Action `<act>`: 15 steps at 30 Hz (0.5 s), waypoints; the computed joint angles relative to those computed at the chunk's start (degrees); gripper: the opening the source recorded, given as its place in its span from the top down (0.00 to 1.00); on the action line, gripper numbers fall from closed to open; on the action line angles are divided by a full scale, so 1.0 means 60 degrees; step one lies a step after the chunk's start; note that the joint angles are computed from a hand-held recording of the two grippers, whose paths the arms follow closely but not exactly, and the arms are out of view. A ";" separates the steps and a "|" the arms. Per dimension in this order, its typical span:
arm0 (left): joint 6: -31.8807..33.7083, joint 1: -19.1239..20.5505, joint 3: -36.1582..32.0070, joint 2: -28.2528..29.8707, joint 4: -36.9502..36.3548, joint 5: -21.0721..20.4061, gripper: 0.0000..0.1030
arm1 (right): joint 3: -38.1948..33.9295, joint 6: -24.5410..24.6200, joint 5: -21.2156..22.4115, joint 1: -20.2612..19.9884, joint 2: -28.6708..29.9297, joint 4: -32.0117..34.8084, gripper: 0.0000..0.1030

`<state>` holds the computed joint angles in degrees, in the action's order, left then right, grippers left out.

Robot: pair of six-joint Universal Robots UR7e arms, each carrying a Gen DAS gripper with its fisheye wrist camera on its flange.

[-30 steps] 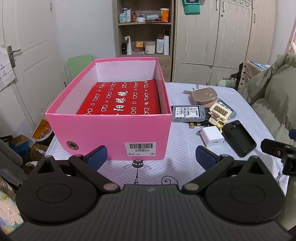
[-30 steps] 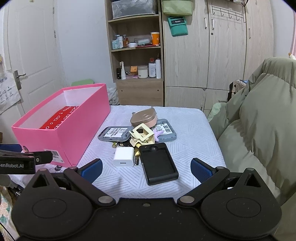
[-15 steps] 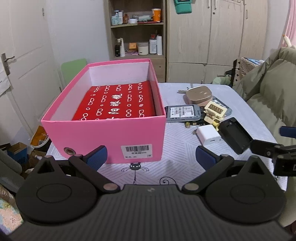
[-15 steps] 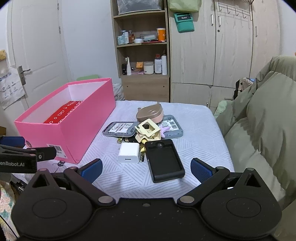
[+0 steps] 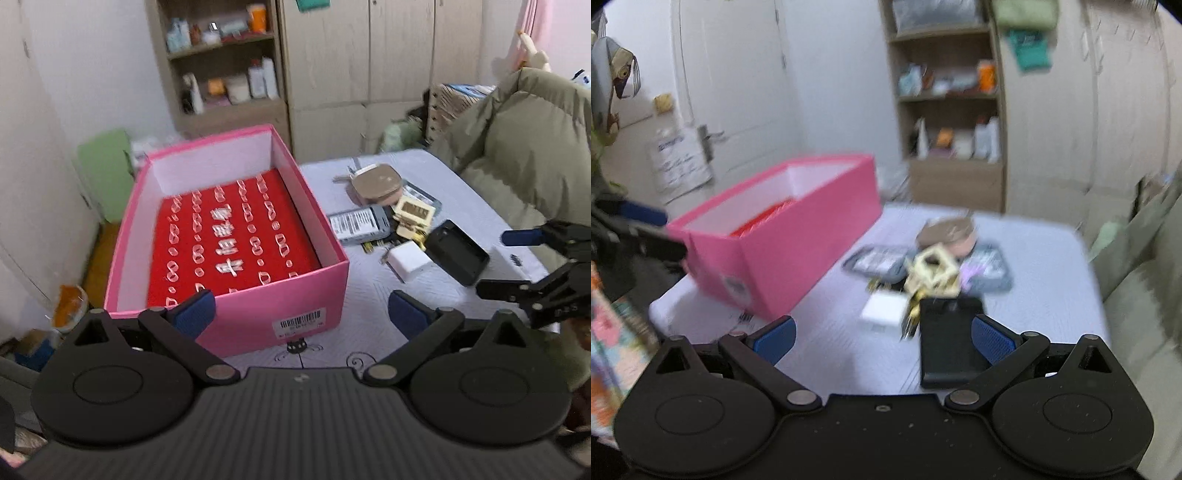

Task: Organize rigid objects
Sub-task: 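Close the right gripper on the black phone case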

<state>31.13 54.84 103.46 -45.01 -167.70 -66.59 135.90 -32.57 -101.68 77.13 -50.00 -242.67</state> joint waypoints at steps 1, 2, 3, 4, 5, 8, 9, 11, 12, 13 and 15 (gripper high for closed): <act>-0.0111 0.0085 -0.0286 0.0007 0.0591 -0.0079 0.03 | -0.0031 0.0081 -0.0026 -0.0062 -0.0154 0.0398 0.00; -0.0226 0.0156 -0.0567 0.0039 0.1111 -0.0108 0.05 | -0.0068 0.0103 -0.0103 -0.0096 -0.0196 0.0574 0.00; -0.0318 0.0212 -0.0816 0.0098 0.1478 -0.0063 0.06 | -0.0157 0.0040 -0.0298 -0.0111 -0.0228 0.0767 0.00; -0.0355 0.0244 -0.1007 0.0158 0.1694 0.0027 0.08 | -0.0241 -0.0066 -0.0480 -0.0102 -0.0221 0.0857 0.00; -0.0339 0.0267 -0.1161 0.0212 0.1821 0.0119 0.09 | -0.0369 -0.0201 -0.0738 -0.0065 -0.0178 0.0895 0.00; -0.0192 0.0309 -0.1545 0.0340 0.2004 0.0263 0.11 | -0.0611 -0.0298 -0.1144 -0.0098 -0.0187 0.1172 0.00; -0.0122 0.0304 -0.1628 0.0382 0.1965 0.0323 0.12 | -0.0683 -0.0144 -0.1164 -0.0163 -0.0294 0.1506 0.01; 0.0150 0.0274 -0.1775 0.0481 0.1709 0.0553 0.12 | -0.0803 0.0202 -0.1158 -0.0268 -0.0477 0.2109 0.03; 0.0324 0.0247 -0.1831 0.0560 0.1471 0.0709 0.12 | -0.0893 0.0376 -0.1161 -0.0336 -0.0572 0.2441 0.05; 0.0470 0.0227 -0.1939 0.0663 0.1283 0.0884 0.12 | -0.0967 0.0474 -0.1142 -0.0388 -0.0634 0.2673 0.07; 0.0698 0.0216 -0.2227 0.0901 0.0999 0.1201 0.12 | -0.1112 0.0656 -0.1102 -0.0488 -0.0794 0.3241 0.15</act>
<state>35.32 56.13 90.10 -39.60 -161.71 -59.39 129.23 -28.64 -108.30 74.20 -54.77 -223.22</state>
